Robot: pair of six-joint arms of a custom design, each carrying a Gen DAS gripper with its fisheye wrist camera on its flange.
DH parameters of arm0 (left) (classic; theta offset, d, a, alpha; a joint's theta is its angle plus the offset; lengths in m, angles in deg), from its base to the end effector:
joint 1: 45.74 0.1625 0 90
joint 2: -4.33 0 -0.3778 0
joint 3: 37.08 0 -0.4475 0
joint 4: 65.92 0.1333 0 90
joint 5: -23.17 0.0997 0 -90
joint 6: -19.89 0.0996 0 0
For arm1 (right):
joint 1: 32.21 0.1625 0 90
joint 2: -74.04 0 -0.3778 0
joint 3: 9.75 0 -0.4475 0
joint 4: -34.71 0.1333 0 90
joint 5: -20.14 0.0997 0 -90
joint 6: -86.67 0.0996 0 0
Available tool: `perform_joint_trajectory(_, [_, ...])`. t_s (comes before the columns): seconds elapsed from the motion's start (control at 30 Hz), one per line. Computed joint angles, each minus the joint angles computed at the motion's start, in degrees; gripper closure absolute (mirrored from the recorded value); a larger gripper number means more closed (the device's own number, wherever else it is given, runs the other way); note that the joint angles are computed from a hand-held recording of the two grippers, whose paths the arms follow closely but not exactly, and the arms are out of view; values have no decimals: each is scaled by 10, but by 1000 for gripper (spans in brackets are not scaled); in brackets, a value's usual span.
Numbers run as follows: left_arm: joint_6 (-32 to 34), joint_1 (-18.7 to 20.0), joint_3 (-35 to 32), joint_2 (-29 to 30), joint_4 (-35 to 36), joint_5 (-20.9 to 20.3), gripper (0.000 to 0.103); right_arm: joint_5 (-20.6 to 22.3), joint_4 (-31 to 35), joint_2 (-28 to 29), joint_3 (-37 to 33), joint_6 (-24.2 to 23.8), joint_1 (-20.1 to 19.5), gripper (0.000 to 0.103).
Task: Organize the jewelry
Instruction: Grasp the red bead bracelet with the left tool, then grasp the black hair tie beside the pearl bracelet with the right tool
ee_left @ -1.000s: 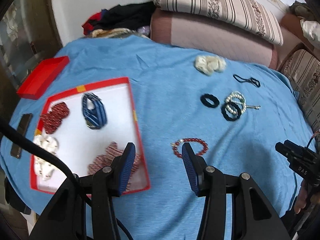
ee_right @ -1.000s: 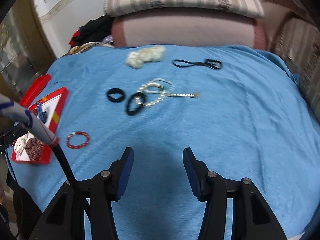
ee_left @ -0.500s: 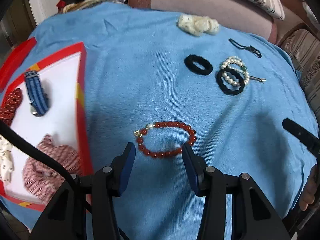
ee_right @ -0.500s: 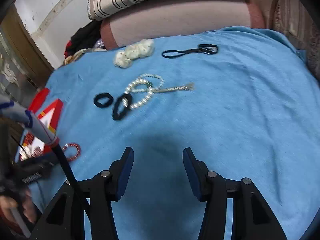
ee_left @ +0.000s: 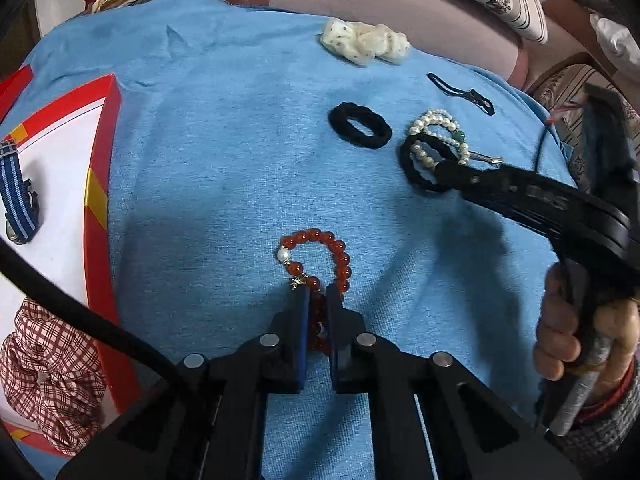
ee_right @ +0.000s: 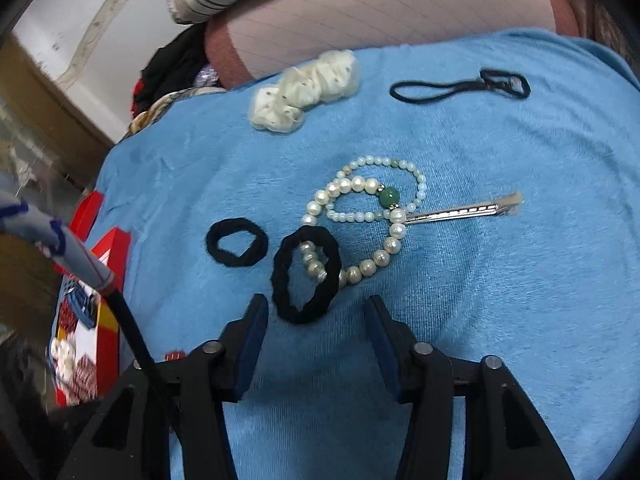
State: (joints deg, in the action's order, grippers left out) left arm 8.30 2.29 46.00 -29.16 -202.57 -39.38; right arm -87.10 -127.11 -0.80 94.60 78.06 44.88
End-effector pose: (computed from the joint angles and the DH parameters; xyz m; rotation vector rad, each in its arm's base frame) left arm -0.3350 -0.6404 -0.0632 0.7189 2.5836 -0.2337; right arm -0.0387 -0.6334 0.3035 -0.2473 -2.5646 0.9050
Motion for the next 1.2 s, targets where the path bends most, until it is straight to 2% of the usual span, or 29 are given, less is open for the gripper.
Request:
perform_joint_trajectory(0.1, [-7, -5, 15, -13, -12, -8, 96, 9, 5, -14, 12, -1, -3, 94])
perform_joint_trajectory(0.17, [-7, -11, 29, -27, -25, -12, 96, 8, 1, -31, 28, -12, 1, 100])
perform_joint_trajectory(0.37, [-8, -28, 68, -70, -60, -14, 96, -5, -24, -81, 75, -56, 19, 102])
perform_joint_trajectory(0.47, [-12, -33, 88, -92, -69, -1, 96, -5, -22, -97, 87, -73, 23, 102])
perform_joint_trajectory(0.57, [-22, -32, 102, -106, -69, 5, 96, -6, -11, -94, 83, -55, 19, 97])
perform_joint_trajectory(0.63, [-26, -31, 108, -110, -69, 0, 96, -3, 2, -84, 71, -39, 16, 80])
perform_joint_trajectory(0.67, [-29, -30, 110, -113, -69, -4, 96, -4, 1, -75, 64, -28, 13, 67])
perform_joint_trajectory(0.7, [-29, -29, 112, -115, -70, -8, 96, -7, -2, -69, 59, -22, 14, 63])
perform_joint_trajectory(0.93, [-27, -27, 113, -124, -78, -19, 96, -23, 12, 12, -18, 7, 8, 63])
perform_joint_trajectory(0.97, [-28, -27, 113, -125, -77, -19, 96, -29, 9, 19, -23, 8, 7, 73])
perform_joint_trajectory(1.0, [-31, -26, 112, -126, -77, -20, 96, -35, 7, 24, -27, 8, 7, 88])
perform_joint_trajectory(1.1, [-37, -25, 114, -132, -79, -22, 96, -22, 13, 6, -17, 11, 3, 95])
perform_joint_trajectory(1.2, [-43, -25, 122, -145, -83, -22, 96, -27, 1, -28, 15, -10, 10, 96])
